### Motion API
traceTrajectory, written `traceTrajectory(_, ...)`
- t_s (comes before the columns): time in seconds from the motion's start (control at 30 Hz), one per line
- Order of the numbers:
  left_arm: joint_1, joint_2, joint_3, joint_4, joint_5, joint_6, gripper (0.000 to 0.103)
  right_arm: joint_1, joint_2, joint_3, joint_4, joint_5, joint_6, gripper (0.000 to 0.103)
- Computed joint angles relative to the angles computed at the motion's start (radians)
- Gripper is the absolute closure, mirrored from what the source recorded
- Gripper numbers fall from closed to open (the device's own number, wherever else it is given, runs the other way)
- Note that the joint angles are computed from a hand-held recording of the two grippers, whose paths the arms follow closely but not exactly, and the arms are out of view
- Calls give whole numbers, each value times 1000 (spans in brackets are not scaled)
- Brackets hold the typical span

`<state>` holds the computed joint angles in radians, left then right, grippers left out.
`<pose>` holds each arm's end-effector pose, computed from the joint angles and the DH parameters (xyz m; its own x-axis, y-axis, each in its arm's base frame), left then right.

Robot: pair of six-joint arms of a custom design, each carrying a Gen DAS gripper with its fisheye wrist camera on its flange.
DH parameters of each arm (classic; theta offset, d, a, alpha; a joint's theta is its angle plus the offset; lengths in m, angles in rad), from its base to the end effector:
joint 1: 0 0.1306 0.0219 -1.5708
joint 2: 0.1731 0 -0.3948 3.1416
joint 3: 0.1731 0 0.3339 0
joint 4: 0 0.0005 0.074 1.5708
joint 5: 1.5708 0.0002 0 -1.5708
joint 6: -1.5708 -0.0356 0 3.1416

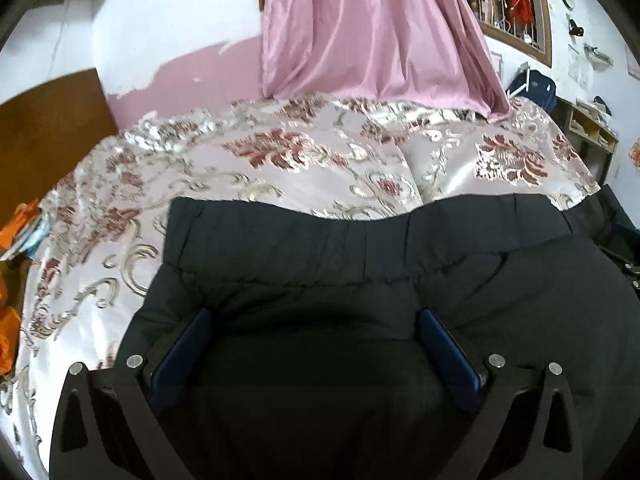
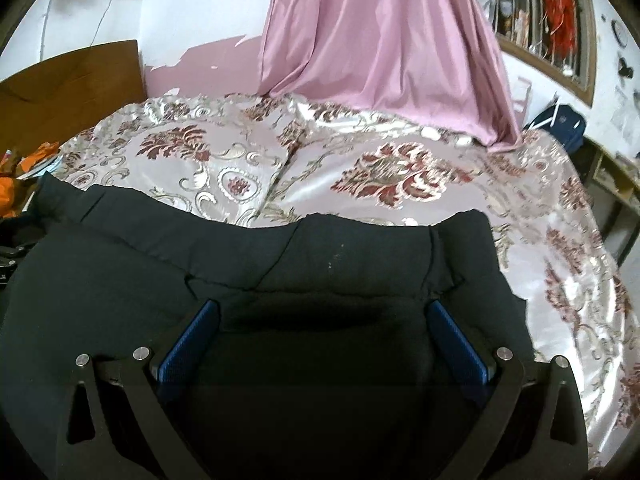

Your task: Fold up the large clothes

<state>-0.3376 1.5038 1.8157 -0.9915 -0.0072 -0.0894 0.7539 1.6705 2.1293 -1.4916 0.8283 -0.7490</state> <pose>0.4402 -0.1548 0.5566 -0.5615 0.2917 -0.7743 0.3776 0.9230 0.0739 0.3666 0.3075 0.5744 -0.5862 0.0811 -0.8061 0.2889 0.9505 -0.1145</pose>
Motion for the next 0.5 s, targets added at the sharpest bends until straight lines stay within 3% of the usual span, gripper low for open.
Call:
traceTrajectory(0.2,-13,-75,-74,98,-121,10,0,59,-33,-34,-10,197,-56,1)
traceTrajectory(0.27,-1,-101,-95,124,-127,19,0,80,-59,-58,0,257,-83,1)
traceTrajectory(0.37,46,-117,-88,99,-73,24,0,91,-100,-85,6,280,-103,1)
traceTrajectory(0.43,83,-113,-70,53,-29,23,0,90,-111,-76,-60,271,-156,1)
traceTrajectory(0.5,132,-96,-41,-16,68,36,0,83,-137,-93,-103,241,-204,1)
